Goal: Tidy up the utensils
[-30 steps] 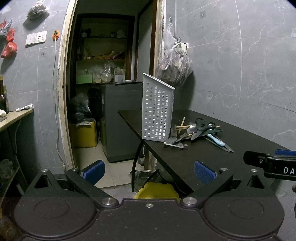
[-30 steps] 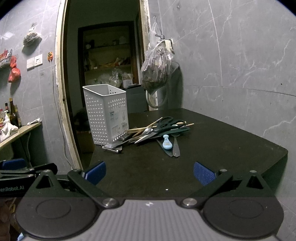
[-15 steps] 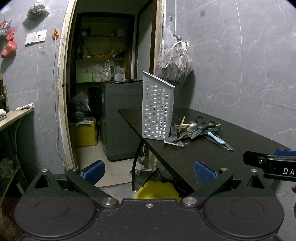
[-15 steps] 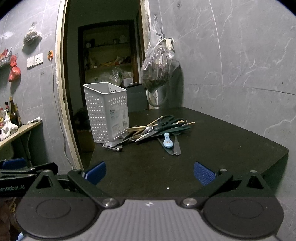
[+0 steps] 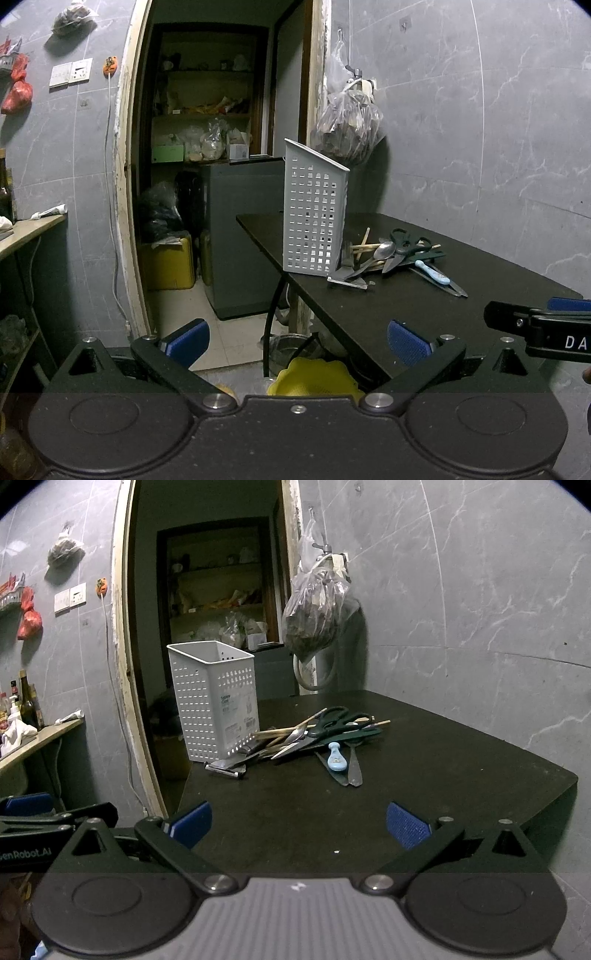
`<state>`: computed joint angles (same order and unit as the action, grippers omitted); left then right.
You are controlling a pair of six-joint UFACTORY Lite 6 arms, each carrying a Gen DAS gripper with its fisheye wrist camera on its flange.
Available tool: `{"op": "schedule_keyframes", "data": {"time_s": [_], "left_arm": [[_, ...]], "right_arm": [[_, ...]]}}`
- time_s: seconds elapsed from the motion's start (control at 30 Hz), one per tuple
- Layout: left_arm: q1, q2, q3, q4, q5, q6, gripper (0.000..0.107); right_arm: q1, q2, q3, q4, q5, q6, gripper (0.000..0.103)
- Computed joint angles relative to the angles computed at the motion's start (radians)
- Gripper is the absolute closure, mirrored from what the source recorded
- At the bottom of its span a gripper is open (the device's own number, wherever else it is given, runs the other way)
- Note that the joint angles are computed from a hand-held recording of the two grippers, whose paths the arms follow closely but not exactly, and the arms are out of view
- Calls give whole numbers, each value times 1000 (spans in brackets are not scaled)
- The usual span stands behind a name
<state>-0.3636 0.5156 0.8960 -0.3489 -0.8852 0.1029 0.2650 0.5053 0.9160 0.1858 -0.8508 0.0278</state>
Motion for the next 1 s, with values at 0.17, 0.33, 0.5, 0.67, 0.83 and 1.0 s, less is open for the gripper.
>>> {"op": "schedule_keyframes", "data": {"time_s": [0.17,0.33,0.5,0.67,0.83,1.0], "left_arm": [[-1,10,15,-4,10,4,5],[-3,15,17,-6,15,4,5],[-1,15,37,-10,50,12,5],[23,26,85,8,118,6,5],[58,67,158,31,168,-21,5],[78,113,254,23,216,-4,5]], "right_arm": [[0,0,-2,-1,-1,1,0],[2,10,7,1,5,-1,0],[1,11,17,1,28,-5,0],[-9,14,45,-10,66,-13,0],[-15,32,105,22,127,-44,0],[-17,55,177,98,190,-122,0]]}}
